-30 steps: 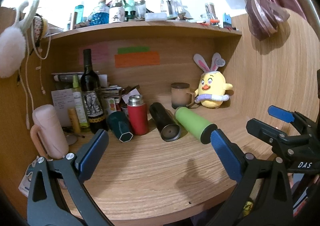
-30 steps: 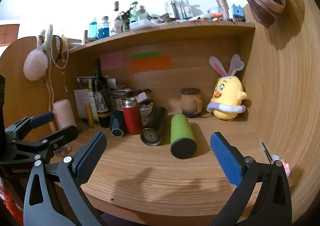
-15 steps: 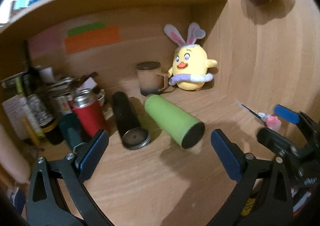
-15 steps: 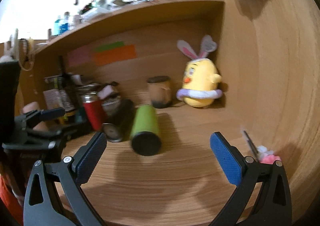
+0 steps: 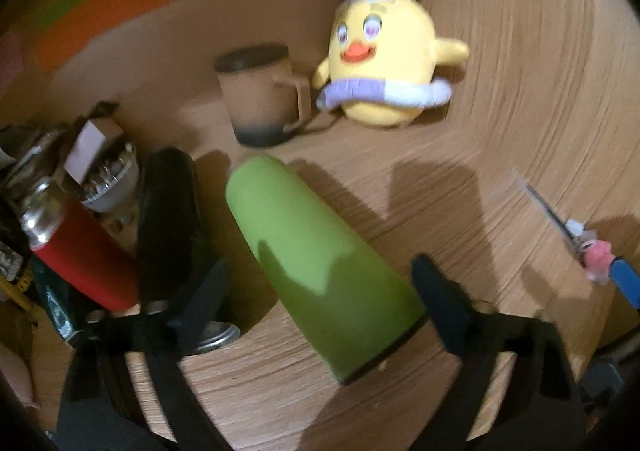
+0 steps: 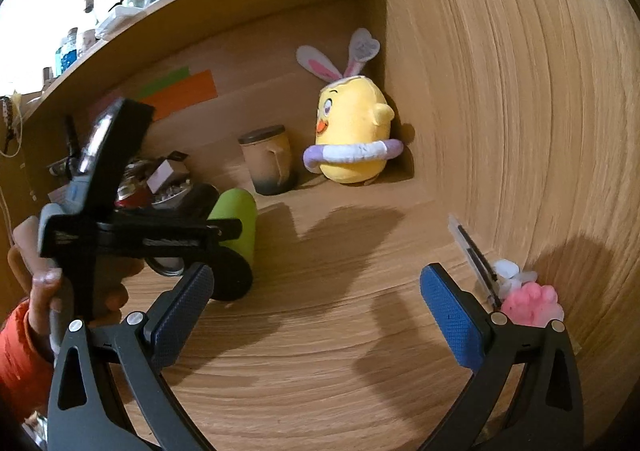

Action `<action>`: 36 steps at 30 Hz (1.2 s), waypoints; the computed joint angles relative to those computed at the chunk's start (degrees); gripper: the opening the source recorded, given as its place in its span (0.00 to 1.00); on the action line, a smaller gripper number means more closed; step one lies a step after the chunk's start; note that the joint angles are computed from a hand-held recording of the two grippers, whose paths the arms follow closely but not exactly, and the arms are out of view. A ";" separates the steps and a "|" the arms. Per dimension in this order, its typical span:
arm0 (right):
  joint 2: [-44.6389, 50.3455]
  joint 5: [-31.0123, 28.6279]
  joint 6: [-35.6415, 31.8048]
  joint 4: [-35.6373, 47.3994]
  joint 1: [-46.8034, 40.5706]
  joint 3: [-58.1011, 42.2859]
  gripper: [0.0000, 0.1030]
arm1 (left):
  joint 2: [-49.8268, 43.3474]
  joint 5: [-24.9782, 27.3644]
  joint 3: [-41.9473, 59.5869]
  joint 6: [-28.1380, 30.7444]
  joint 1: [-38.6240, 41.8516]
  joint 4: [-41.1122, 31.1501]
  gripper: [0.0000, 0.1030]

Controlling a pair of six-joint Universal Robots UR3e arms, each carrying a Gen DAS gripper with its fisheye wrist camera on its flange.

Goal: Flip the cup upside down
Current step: 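Reach the left gripper down and grasp the lying lime-green tumbler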

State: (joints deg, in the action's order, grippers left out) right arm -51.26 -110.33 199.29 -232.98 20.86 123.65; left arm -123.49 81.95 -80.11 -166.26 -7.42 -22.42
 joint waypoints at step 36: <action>-1.51 -13.39 -3.10 9.05 18.97 -10.15 1.00 | 46.47 -24.99 -56.30 21.50 28.76 -0.88 0.58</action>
State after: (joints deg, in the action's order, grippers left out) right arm -52.76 -123.72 196.19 -223.93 39.83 113.50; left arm -77.02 56.96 -136.41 -144.76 21.33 -23.30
